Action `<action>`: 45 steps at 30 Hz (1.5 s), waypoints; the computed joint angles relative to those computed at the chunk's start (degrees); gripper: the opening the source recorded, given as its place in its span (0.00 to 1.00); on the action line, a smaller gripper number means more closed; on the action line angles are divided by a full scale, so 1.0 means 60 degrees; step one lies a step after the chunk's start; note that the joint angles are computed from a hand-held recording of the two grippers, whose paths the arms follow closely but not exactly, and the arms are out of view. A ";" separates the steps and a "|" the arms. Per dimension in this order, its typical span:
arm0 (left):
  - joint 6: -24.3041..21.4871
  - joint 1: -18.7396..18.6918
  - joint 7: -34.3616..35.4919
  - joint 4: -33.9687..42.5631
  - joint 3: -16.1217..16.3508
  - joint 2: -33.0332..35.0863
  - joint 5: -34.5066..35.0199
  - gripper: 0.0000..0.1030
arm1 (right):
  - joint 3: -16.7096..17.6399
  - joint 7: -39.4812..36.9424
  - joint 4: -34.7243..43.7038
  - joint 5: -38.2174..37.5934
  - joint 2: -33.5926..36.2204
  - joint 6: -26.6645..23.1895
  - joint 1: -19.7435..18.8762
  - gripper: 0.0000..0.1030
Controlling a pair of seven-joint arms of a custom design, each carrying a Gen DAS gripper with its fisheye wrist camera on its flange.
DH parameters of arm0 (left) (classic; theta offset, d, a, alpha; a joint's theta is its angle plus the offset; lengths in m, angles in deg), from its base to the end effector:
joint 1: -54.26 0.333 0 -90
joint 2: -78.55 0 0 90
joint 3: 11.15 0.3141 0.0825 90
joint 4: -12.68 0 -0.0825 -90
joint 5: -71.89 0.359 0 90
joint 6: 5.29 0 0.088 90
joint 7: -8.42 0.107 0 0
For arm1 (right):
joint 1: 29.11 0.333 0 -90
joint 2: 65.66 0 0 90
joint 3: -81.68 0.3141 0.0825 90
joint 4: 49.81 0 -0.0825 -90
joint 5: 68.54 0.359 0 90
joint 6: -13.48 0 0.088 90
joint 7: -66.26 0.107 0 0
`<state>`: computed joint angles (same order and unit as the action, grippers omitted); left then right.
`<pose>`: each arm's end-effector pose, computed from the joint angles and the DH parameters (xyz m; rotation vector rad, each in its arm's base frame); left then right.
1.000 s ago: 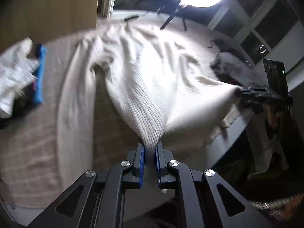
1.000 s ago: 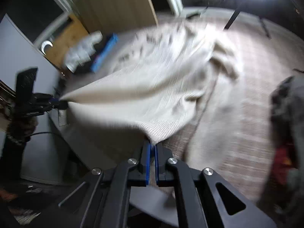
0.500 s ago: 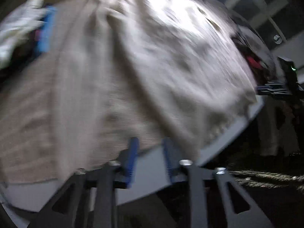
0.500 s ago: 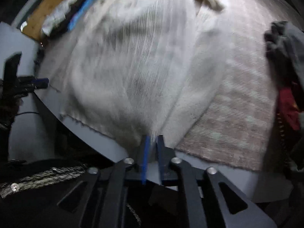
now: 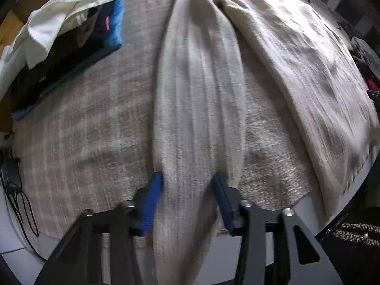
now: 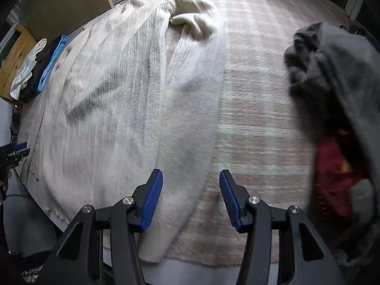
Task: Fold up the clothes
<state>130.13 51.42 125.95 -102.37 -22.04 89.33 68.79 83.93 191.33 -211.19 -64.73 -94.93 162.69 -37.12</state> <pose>0.5677 -0.1352 0.3940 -1.3136 2.7464 -0.2517 0.3536 -0.0377 0.3913 -1.1216 2.6380 -0.1897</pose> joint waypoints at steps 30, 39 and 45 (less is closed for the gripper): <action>-0.0802 0.0215 0.0428 -0.0129 -0.0388 -0.0949 -0.2407 0.43 | -0.0014 0.0738 0.0166 -0.1275 -0.2777 -0.2800 -0.0471 0.54; -0.1741 -0.1115 0.0596 -0.0663 -0.0627 -0.0694 -0.3509 0.43 | -0.0201 -0.0520 -0.0711 0.1761 -0.1630 -0.0712 0.1616 0.54; -0.1493 -0.1320 0.0363 -0.0758 -0.0665 -0.0599 -0.3414 0.09 | -0.0565 -0.1671 -0.0730 0.2567 -0.0938 -0.0050 0.2138 0.13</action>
<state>121.18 43.50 128.12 -106.92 -26.03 85.74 48.31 80.54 181.31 -215.58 -49.33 -100.55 162.39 -24.29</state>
